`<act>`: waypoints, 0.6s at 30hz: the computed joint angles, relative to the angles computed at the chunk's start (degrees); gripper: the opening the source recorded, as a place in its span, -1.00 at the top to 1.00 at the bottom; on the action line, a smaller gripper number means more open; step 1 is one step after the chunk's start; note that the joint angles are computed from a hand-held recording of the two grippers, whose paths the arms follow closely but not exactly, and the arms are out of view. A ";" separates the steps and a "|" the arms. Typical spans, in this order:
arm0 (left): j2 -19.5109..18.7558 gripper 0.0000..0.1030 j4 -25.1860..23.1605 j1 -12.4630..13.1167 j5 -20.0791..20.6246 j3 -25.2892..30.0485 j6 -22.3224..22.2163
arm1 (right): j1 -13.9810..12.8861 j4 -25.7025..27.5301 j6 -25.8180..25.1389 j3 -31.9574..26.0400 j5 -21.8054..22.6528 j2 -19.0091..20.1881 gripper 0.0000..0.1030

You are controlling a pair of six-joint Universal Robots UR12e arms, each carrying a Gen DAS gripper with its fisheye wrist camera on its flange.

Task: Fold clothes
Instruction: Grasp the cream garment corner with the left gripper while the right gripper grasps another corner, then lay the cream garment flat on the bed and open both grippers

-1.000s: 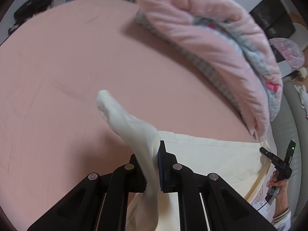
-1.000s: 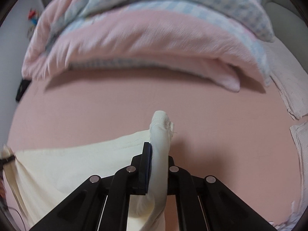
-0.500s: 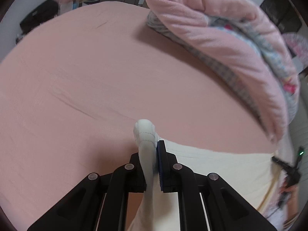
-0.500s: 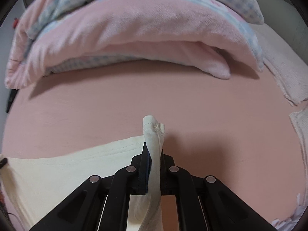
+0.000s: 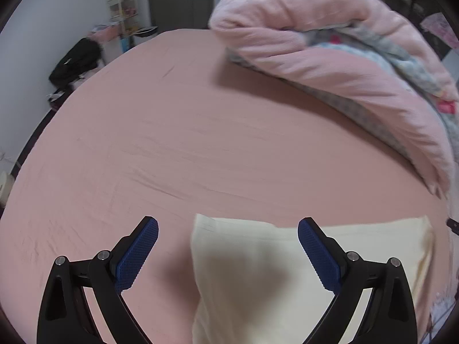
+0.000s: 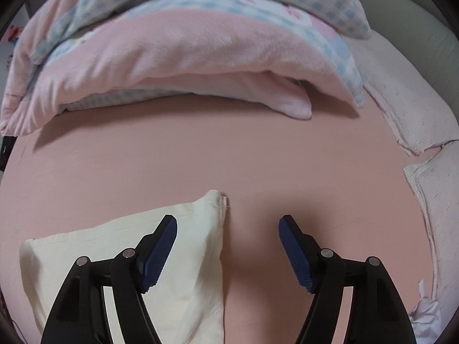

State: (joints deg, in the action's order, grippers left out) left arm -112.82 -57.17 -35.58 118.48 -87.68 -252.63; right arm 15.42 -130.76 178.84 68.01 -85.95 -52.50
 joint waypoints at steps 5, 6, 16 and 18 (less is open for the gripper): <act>0.26 -0.92 -0.23 -2.11 1.29 1.17 2.10 | -0.08 -0.05 -0.59 2.08 2.74 -2.90 -0.42; 0.41 -0.92 -0.36 -2.42 1.04 1.23 1.92 | -0.05 -0.61 -0.36 2.85 3.01 -3.67 -0.42; 3.82 -0.92 -0.62 -5.52 0.31 -1.07 -4.56 | 0.97 -0.76 -3.33 7.60 2.56 -9.91 -0.42; 4.59 -0.92 0.37 -6.08 -0.59 -2.05 -6.03 | 1.24 -1.21 -3.54 9.02 2.64 -11.22 -0.42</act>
State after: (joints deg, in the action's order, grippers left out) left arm -108.24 -56.80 -41.66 117.89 -89.73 -258.66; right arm 16.66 -131.98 175.30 77.03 -83.31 -63.71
